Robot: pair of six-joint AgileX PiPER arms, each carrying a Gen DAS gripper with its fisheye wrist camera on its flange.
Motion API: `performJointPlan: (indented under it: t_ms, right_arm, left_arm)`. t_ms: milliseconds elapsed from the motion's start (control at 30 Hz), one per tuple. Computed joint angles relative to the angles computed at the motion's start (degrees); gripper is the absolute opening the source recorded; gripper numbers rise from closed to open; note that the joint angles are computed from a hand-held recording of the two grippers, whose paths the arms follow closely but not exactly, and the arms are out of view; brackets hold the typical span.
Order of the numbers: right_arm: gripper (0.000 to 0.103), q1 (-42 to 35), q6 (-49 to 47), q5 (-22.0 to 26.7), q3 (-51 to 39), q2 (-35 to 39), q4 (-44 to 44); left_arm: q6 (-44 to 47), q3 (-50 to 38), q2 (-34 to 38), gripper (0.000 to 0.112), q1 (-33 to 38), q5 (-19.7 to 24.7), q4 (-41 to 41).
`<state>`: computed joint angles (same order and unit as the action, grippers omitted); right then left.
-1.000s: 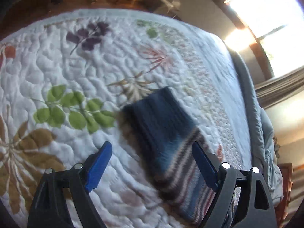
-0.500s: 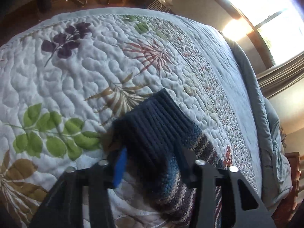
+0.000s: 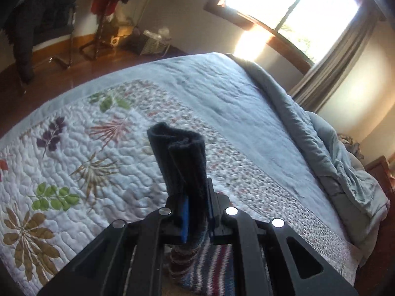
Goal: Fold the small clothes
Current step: 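Grasp the other sleeve cuff with the left tool and lift it, then fold the held sleeve across the sweater body with the left tool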
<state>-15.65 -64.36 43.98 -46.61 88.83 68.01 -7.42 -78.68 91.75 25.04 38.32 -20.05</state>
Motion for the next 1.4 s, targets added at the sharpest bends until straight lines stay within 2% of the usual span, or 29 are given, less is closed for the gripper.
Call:
performJointPlan:
  t_ms: [200,367,467,667,867,967,1333,1400]
  right_arm:
    - [0.079,-4.55,0.37,5.66,-2.14,1.48,-2.17]
    - [0.08,-9.14,0.32,9.45,-3.95,2.56,-2.28]
    - [0.08,-12.38,0.53,11.78,-5.29,3.56,-2.39]
    - [0.081,-17.18,1.69,15.41,-8.31,5.82,-3.53]
    - [0.082,-19.7,3.51,18.05,-10.67,8.18,-3.94]
    - [0.082,-20.64,4.28,18.45,-11.39,8.57,-4.52]
    - [0.082,-24.45,5.53,20.87,-12.43,10.32,-5.21]
    - [0.082,-24.76,5.9,21.33,-12.7,10.77,-5.4]
  left_arm:
    - [-11.01,-12.73,-0.28,0.011,-16.81,4.7,10.48]
    - [-19.15,-26.48,5.38,0.011,-29.44,10.22,18.43]
    - [-22.79,-36.62,11.11,0.011,-36.69,14.71,22.05]
    - [-26.27,-51.79,21.24,0.011,-47.04,21.55,25.81]
    - [-28.35,-60.7,29.47,0.011,-53.86,25.43,27.91]
    - [-31.18,-60.68,32.05,0.011,-56.48,23.94,28.49]
    - [-42.65,-45.6,35.42,0.012,-62.18,8.22,28.31]
    - [-43.02,-45.04,36.62,0.018,-62.67,7.53,27.39]
